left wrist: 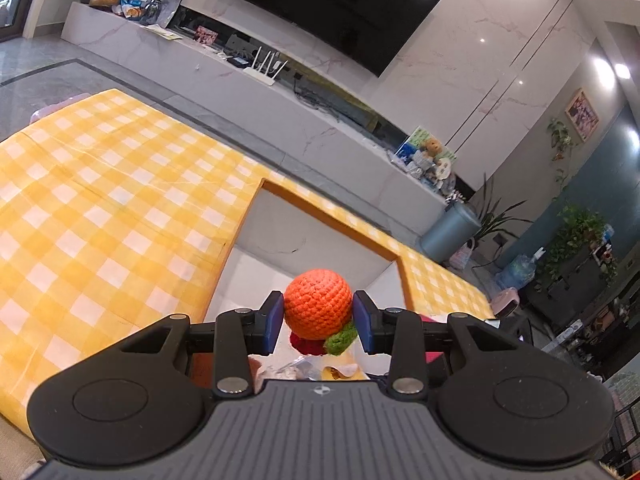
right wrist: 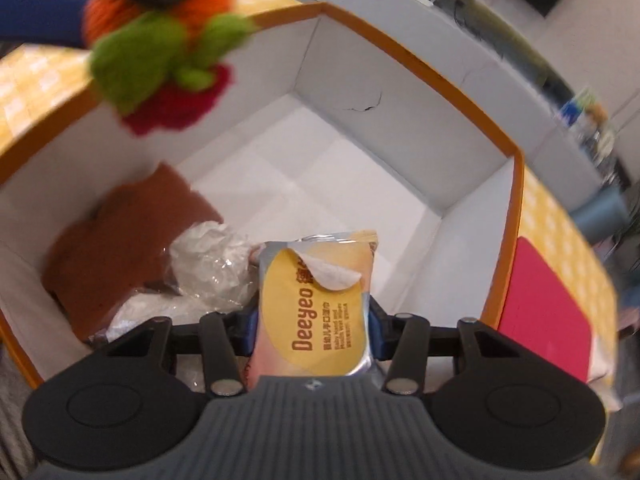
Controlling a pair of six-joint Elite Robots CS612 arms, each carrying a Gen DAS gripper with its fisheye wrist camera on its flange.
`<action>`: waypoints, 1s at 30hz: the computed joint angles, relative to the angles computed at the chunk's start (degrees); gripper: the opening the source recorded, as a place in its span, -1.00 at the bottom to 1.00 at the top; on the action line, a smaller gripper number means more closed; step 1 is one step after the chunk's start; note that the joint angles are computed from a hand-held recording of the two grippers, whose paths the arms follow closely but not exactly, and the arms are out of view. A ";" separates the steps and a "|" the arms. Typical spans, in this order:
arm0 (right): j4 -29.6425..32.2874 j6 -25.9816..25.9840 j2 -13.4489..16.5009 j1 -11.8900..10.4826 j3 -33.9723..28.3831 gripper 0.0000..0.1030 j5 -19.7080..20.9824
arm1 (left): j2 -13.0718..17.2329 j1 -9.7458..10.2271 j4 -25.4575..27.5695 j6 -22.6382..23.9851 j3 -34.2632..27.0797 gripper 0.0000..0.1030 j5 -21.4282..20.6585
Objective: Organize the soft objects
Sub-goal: 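Open the right gripper to drop the packet while the left gripper releases the ball into the box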
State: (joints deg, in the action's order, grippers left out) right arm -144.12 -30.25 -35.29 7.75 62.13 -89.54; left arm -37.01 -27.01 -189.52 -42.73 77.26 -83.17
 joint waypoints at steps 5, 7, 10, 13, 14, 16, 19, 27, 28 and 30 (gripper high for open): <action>4.64 3.14 0.61 -1.09 -2.09 -0.05 4.07 | 0.28 0.06 -1.08 0.46 -0.19 -0.17 -0.69; 4.85 2.59 0.81 -0.84 -2.33 -0.04 3.15 | 0.34 0.00 -0.44 0.75 -0.44 -0.17 -0.61; 2.54 1.65 0.06 -0.25 -0.79 0.02 1.09 | 0.47 0.01 0.18 0.90 -0.75 -0.17 -0.82; -1.08 -1.24 -1.10 0.13 1.75 0.20 0.11 | 0.63 0.16 0.08 1.22 -0.81 -0.17 -1.36; -2.64 -2.19 -1.56 0.19 2.78 0.27 -0.45 | 0.65 0.18 0.04 1.22 -0.81 -0.17 -1.38; -7.88 -3.41 -2.40 0.05 5.06 0.65 -0.94 | 0.64 0.17 0.07 1.23 -0.79 -0.17 -1.19; -13.22 -4.20 -4.16 -1.01 8.24 0.87 3.36 | 0.65 0.24 0.24 0.30 -0.81 -0.17 -1.31; -18.11 -1.32 -7.06 -2.65 11.78 0.89 8.23 | 0.39 -0.58 0.52 3.48 -1.48 -0.17 2.55; -18.92 -1.01 -7.00 -2.83 11.78 0.89 8.50 | 0.38 -0.84 0.21 4.87 -1.71 -0.17 3.58; -20.53 -0.20 -6.96 -3.21 12.10 0.89 9.26 | 0.61 -1.23 0.23 7.58 -2.66 -0.17 4.55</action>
